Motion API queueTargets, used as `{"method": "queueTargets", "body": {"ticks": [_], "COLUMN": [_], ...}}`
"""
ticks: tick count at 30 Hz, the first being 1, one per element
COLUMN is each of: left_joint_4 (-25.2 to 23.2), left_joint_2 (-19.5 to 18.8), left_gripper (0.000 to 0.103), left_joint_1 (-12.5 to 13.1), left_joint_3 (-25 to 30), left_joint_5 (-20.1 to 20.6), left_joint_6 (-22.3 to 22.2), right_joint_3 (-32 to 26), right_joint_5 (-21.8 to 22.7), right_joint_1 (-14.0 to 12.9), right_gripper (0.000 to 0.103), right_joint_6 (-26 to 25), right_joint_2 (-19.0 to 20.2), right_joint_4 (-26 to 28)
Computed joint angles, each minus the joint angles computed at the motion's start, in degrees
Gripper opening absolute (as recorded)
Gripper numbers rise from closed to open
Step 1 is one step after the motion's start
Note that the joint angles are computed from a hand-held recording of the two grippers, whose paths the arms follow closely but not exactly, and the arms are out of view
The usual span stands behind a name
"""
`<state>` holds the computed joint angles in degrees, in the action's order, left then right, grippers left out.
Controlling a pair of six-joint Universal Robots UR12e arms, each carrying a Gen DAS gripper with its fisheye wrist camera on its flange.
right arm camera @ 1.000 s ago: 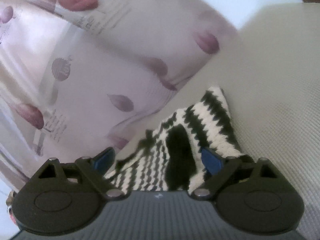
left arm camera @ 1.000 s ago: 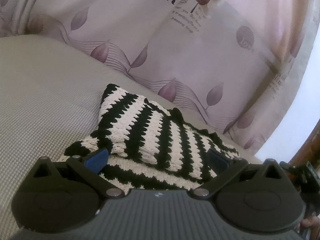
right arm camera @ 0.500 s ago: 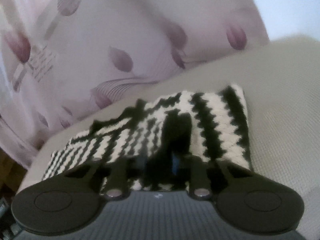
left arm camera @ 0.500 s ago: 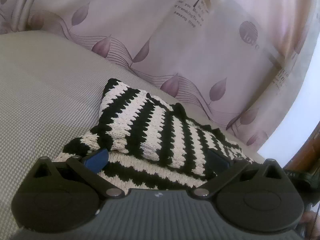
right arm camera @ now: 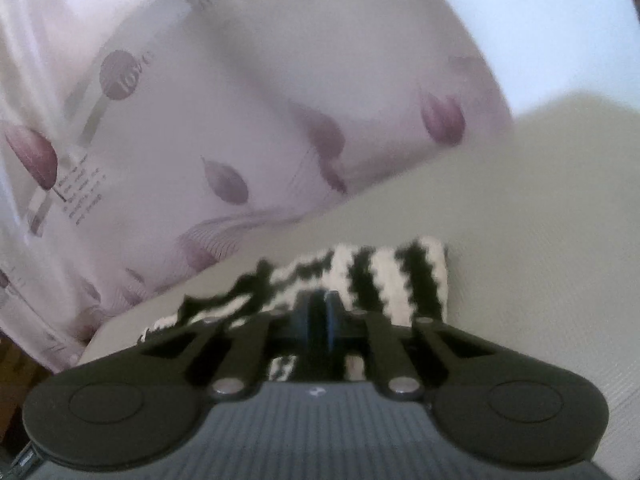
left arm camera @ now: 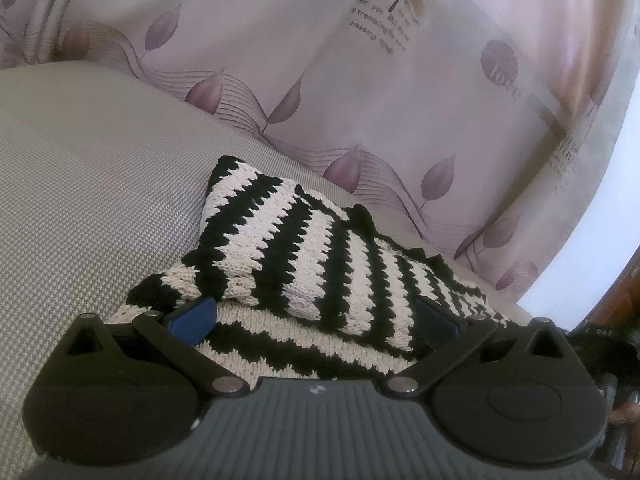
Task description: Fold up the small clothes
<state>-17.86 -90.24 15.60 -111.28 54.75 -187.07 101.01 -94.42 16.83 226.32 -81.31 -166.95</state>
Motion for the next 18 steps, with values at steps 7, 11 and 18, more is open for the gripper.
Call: {"method": "queueTargets", "body": {"ticks": [7,11,18], "left_joint_4": [-0.2,-0.5,-0.5], "left_joint_2": [-0.1,-0.1,-0.1], "left_gripper": [0.103,0.103,0.103], "left_joint_1": [-0.1,-0.1,-0.1], "left_joint_3": [0.1,0.1,0.1], "left_joint_5": [0.1,0.2,0.1], "left_joint_6": [0.2,0.5,0.5], "right_joint_3": [-1.2,-2.7,-3.4], "right_joint_5": [3.8,1.2,-9.6], "right_joint_1": [0.7,2.2,4.1], "right_gripper": [0.039,0.018,0.014], "right_joint_6": [-2.2,-6.0,-12.0], "right_joint_2": [1.8,2.9,2.8], "right_joint_4": [2.6,5.0,-0.1]}}
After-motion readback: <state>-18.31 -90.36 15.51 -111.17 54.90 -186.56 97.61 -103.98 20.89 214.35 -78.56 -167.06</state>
